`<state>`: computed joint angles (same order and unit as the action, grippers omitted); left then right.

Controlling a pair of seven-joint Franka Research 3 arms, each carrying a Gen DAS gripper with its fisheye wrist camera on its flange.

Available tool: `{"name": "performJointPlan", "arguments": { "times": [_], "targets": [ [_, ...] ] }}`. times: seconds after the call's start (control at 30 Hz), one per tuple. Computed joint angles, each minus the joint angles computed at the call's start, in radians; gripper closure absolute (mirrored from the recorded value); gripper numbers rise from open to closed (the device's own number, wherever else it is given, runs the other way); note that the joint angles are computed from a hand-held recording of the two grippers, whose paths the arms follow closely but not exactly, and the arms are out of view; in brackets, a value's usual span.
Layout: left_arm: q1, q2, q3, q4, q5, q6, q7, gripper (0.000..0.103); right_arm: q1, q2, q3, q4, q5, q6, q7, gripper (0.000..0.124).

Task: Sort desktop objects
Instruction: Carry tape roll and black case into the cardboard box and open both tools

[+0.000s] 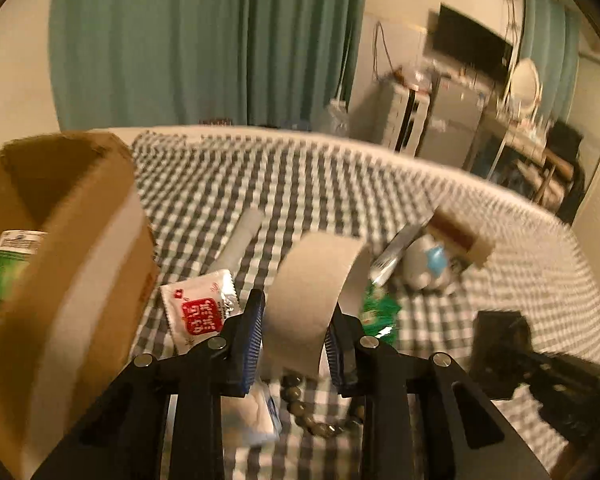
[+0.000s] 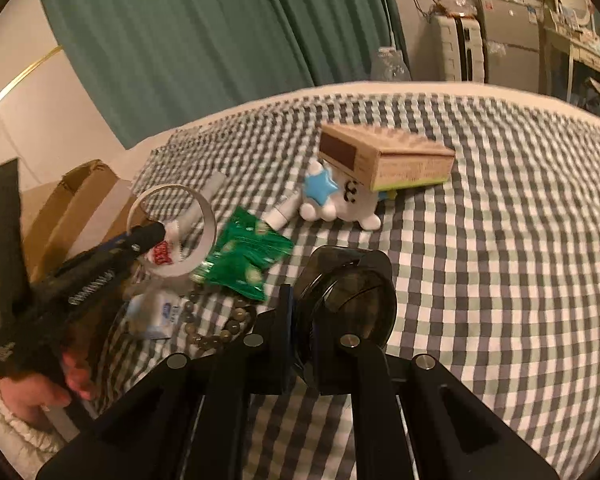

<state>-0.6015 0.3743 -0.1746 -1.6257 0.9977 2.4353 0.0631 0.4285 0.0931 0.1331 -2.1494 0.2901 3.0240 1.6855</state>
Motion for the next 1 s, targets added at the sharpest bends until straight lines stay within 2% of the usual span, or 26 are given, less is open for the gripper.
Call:
{"name": "performJointPlan", "arguments": {
  "times": [0.1,0.13,0.17,0.37,0.5,0.6,0.73,0.8,1.0],
  "targets": [
    [-0.008,-0.075,-0.007,-0.065,0.035,0.012,-0.058,0.079,0.018,-0.054,0.003,-0.037,-0.033,0.025,0.041,0.117],
    [-0.003,-0.091,-0.018,-0.079,0.029,0.013,-0.053,0.086,0.025,-0.077,0.007,-0.054,-0.055,0.038,0.066,0.117],
    [0.002,-0.112,-0.027,-0.100,0.025,0.013,-0.051,0.088,0.028,-0.093,0.014,-0.064,-0.052,0.042,0.067,0.117],
    [0.028,-0.253,-0.079,-0.229,0.065,0.017,-0.112,0.090,0.022,-0.197,0.068,-0.132,-0.151,0.040,0.161,0.117],
    [0.070,-0.374,-0.116,-0.322,0.093,-0.004,-0.177,0.090,0.038,-0.202,0.096,-0.088,-0.174,0.021,0.164,0.117],
    [0.110,-0.480,-0.147,-0.392,0.067,-0.059,-0.168,0.090,0.082,-0.157,0.107,-0.006,-0.153,0.009,0.121,0.117],
    [0.156,-0.579,-0.187,-0.458,0.003,-0.195,-0.081,0.090,0.161,-0.041,0.122,0.168,0.036,-0.032,-0.086,0.117],
    [0.176,-0.634,-0.196,-0.516,-0.048,-0.218,-0.053,0.090,0.193,0.030,0.117,0.263,-0.015,-0.068,-0.050,0.117],
    [0.239,-0.725,-0.205,-0.632,-0.141,-0.211,-0.058,0.090,0.286,0.208,0.063,0.514,-0.149,-0.183,0.051,0.115]
  ]
}}
